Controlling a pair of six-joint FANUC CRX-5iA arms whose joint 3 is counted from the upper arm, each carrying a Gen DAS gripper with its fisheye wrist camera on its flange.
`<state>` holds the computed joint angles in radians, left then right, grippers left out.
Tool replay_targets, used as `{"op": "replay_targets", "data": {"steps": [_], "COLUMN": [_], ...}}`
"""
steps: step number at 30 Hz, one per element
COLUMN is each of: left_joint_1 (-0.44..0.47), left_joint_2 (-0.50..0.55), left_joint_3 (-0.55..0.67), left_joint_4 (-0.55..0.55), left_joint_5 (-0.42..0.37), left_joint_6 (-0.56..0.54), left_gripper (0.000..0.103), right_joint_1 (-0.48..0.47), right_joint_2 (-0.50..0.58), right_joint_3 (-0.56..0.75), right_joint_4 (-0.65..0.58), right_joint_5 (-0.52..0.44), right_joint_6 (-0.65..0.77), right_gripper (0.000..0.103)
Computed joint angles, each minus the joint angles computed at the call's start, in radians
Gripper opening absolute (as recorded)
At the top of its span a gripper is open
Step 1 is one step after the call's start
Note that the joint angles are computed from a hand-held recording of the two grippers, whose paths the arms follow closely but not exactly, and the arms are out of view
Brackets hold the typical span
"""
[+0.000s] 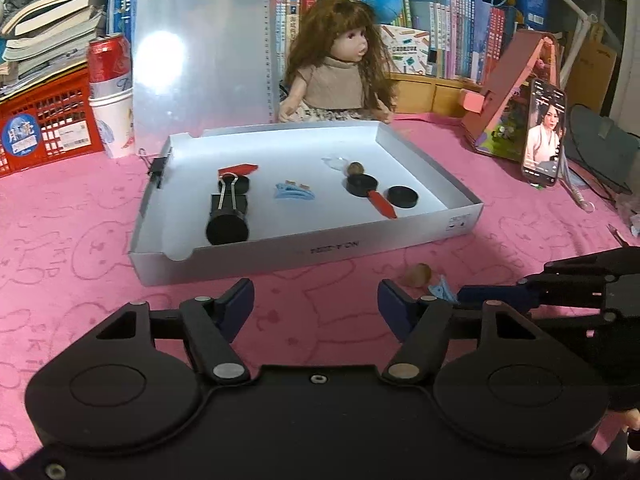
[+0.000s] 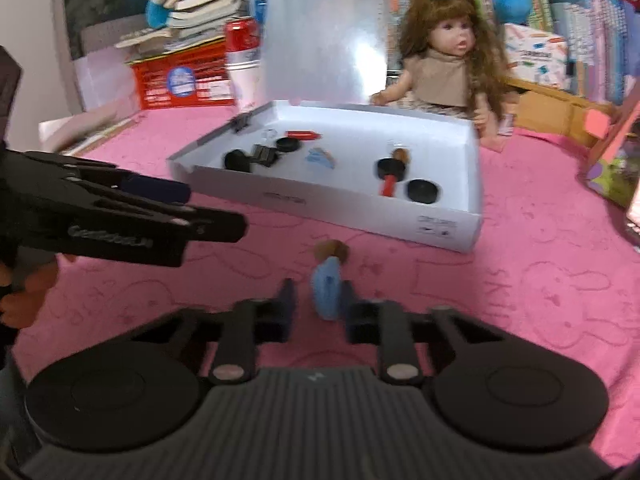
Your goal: Organize rigid objects
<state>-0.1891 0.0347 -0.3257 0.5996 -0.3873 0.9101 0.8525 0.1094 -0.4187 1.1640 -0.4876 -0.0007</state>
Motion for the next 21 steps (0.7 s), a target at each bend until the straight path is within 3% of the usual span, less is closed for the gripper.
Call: {"op": "replay_targets", "data": {"steps": [10,17,18,20,21], "left_joint_1": [-0.046,-0.105,-0.114,-0.123,-0.121], "left_joint_2": [0.053,0.087,0.093,0.107,0.116], "left_joint_3": [0.021,0.016,0.013,0.026,0.044], "left_joint_4": [0.07,0.186,0.209,0.203,0.161], "left_joint_5": [-0.007,0.035,0.045,0.05,0.04], "left_joint_6": [-0.025,-0.106,-0.126,-0.117,-0.071], "left_gripper": [0.056,0.049,0.046,0.019,0.018], "right_joint_1": [-0.002,-0.028,-0.03,-0.031,-0.032], "right_joint_2": [-0.059,-0.121,-0.124,-0.125,-0.124], "right_joint_3": [-0.051,-0.122,-0.128,-0.133,-0.135], "right_joint_4": [-0.031,-0.014,-0.007,0.004,0.015], "right_joint_5": [-0.059,0.044,0.061,0.081,0.09], "right_joint_6": [0.001,0.051,0.054,0.064,0.064], "right_gripper": [0.018,0.018,0.018,0.018,0.018]}}
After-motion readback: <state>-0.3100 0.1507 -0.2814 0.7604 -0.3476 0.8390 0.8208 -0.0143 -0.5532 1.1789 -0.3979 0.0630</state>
